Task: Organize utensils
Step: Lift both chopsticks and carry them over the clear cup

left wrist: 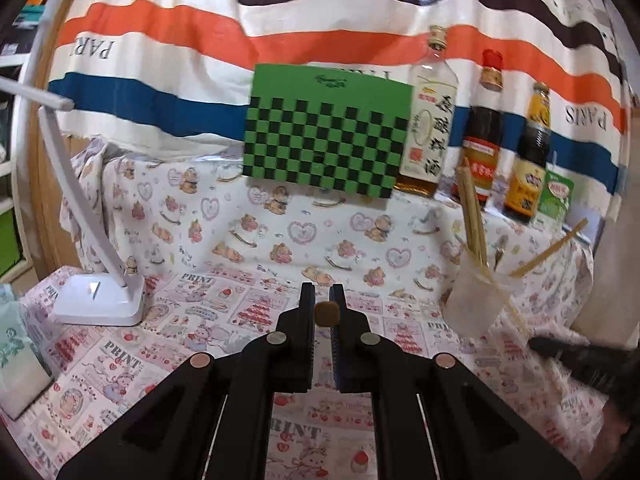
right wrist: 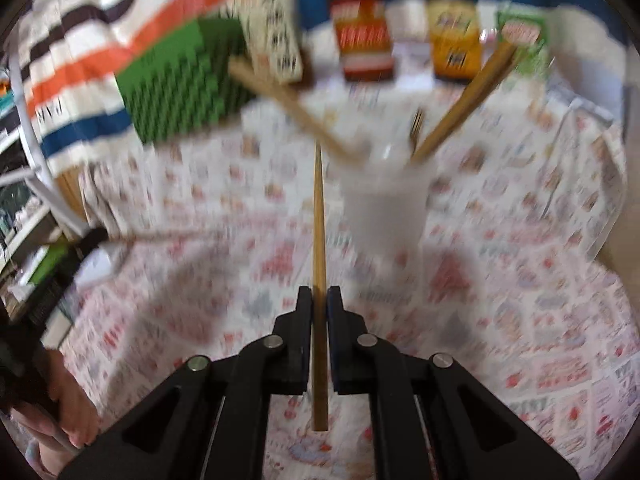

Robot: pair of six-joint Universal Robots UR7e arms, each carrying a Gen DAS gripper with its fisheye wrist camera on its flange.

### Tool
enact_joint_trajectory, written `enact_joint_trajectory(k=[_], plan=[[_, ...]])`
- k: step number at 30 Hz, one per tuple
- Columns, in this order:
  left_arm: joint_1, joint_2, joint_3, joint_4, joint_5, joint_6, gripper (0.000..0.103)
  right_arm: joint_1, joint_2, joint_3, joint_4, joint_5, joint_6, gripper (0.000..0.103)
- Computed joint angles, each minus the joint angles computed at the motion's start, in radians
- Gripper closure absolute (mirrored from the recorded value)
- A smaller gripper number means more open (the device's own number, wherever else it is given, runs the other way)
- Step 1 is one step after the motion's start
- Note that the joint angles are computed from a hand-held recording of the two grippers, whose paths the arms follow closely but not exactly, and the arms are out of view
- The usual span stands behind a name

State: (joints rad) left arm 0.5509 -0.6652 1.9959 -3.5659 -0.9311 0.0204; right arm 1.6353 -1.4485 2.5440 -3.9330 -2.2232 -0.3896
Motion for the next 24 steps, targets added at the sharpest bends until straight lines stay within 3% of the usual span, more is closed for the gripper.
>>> enact_joint_trajectory(k=[4,8,12,17,20,23,24], plan=[[-0.013,-0.013,0.006,0.025,-0.019,0.012,0.097,-0.007,-0.071,0.032,0.002,0.104,0.003,0.096],[-0.029,-0.026,0.008,0.042,-0.011,-0.007,0.097,0.003,-0.099,0.049,-0.021,0.145,0.000,0.096],[-0.037,-0.047,0.008,0.076,-0.016,-0.027,0.097,0.038,-0.114,0.039,0.009,0.108,-0.013,0.096],[-0.053,-0.076,-0.003,0.125,-0.018,-0.031,0.097,0.041,-0.218,0.029,0.171,0.126,0.051,0.096],[-0.065,-0.095,-0.010,0.148,-0.019,-0.030,0.097,0.100,-0.226,0.005,0.173,0.061,0.035,0.096],[-0.066,-0.128,-0.023,0.247,-0.077,-0.018,0.097,0.161,-0.212,-0.018,0.136,0.002,-0.016,0.096],[-0.077,-0.126,-0.022,0.233,-0.048,-0.011,0.097,0.180,-0.209,-0.026,0.125,-0.015,-0.034,0.096]])
